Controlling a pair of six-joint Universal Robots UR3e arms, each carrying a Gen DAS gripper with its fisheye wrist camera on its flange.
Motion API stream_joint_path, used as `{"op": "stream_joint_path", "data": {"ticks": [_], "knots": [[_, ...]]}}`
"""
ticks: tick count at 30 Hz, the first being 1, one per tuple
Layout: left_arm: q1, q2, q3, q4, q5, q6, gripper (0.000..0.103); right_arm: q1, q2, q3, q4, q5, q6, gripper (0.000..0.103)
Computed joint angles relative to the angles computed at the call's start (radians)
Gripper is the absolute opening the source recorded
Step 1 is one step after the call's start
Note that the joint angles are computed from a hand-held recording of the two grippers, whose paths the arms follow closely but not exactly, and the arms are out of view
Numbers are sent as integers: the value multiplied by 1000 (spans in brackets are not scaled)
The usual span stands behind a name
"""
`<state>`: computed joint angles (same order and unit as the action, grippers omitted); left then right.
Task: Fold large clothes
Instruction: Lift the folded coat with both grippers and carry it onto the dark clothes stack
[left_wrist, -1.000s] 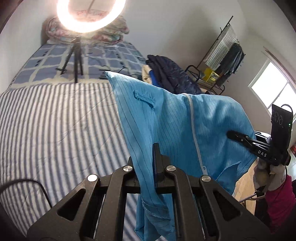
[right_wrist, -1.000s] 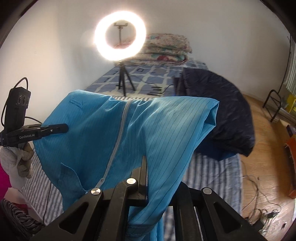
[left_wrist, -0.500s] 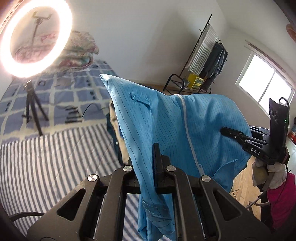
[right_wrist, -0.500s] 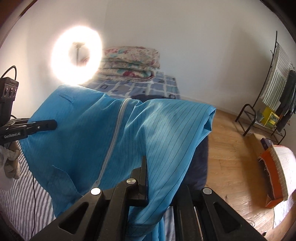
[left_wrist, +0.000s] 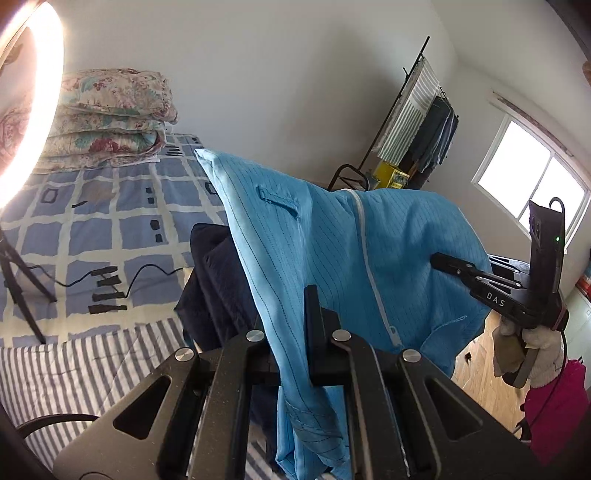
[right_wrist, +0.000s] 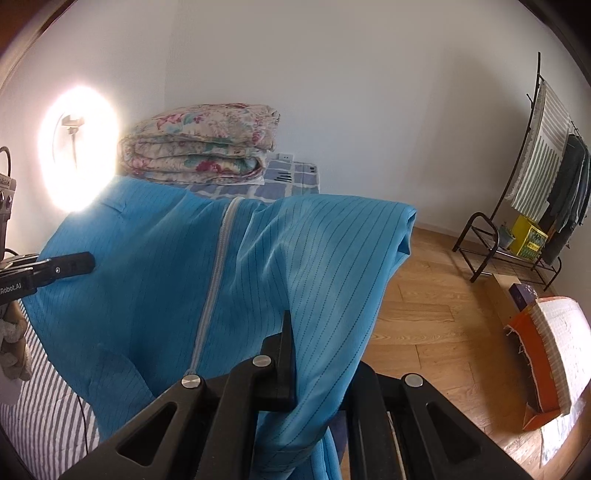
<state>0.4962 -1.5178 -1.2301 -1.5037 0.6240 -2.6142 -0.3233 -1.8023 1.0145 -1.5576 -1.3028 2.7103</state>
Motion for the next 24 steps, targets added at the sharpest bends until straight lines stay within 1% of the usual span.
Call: {"op": "stream_joint_path", "data": {"ticks": [1, 4, 7, 9, 13, 17, 20, 21, 23, 24], "knots": [[-28, -37, 1, 67, 17, -48, 4, -17, 9, 8, -13, 15, -9, 3], [-83, -119, 5, 193, 63, -141, 4, -40, 64, 29, -60, 47, -11, 3], [-121, -170, -12, 278, 111, -178, 4, -39, 101, 81, -119, 46, -10, 3], [-135, -190, -30, 319, 135, -193, 4, -39, 119, 121, -157, 43, -7, 3], [-147, -227, -46, 364, 175, -206, 4, -44, 152, 186, -226, 39, -6, 3], [-152, -239, -69, 394, 197, -205, 4, -73, 156, 241, -257, 68, -23, 4], [-168, -239, -82, 426, 220, -211, 5, -56, 160, 267, -284, 25, -41, 8], [-170, -240, -84, 431, 224, -214, 5, -53, 170, 262, -284, 16, -39, 10], [-172, -237, -89, 435, 230, -216, 5, -57, 172, 271, -297, -7, -29, 26], [-172, -236, -90, 434, 234, -214, 5, -52, 173, 279, -317, -39, -12, 39]]}}
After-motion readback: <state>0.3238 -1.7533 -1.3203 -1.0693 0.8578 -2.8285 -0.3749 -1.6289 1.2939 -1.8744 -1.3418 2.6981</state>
